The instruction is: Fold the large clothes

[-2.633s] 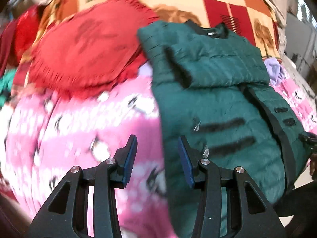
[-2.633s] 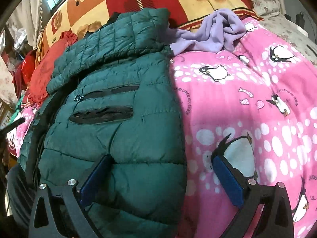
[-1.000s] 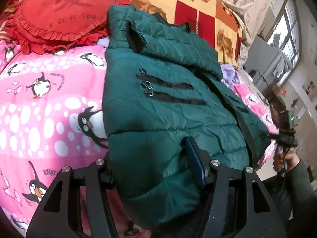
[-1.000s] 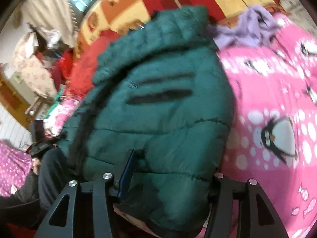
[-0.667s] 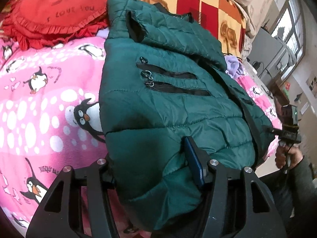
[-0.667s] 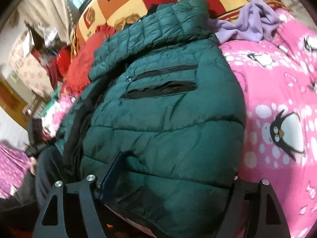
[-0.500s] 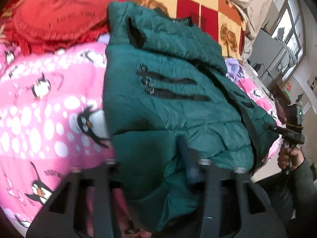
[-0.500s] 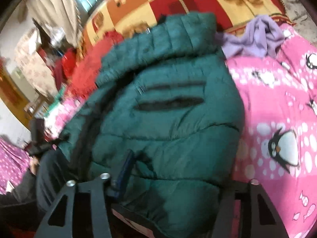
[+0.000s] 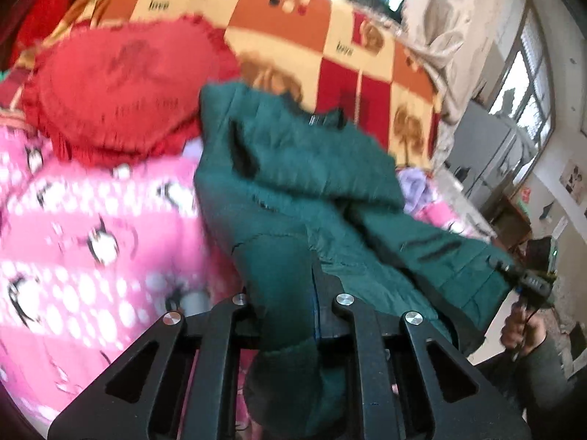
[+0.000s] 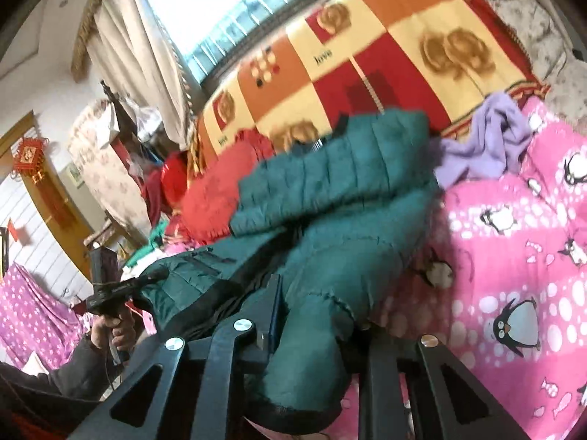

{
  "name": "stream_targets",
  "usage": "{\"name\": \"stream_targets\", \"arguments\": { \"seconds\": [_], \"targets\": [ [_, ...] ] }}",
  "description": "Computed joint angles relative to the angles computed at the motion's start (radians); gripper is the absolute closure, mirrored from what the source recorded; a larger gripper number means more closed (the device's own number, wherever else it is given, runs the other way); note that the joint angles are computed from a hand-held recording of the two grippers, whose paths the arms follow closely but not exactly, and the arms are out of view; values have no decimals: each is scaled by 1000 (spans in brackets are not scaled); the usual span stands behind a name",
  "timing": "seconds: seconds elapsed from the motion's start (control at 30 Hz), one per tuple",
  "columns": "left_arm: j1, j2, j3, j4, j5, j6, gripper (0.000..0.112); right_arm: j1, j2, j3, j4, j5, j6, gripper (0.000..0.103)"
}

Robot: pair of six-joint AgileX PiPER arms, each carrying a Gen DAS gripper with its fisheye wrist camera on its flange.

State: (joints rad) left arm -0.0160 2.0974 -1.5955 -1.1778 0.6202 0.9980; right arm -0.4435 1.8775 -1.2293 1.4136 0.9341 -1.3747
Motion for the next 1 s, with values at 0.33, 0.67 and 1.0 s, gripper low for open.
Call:
{"name": "stream_targets", "arguments": {
  "seconds": [0.33, 0.67, 1.0],
  "targets": [
    [89, -230, 243, -98, 96, 164, 99, -13, -311, 224, -58, -71, 20, 86],
    [175, -460, 513, -274, 190, 365, 99, -107, -578, 396, -99, 33, 31, 86],
    [209, -503, 533, -347, 255, 399, 99, -157, -641, 394, -96, 102, 38, 86]
  ]
}}
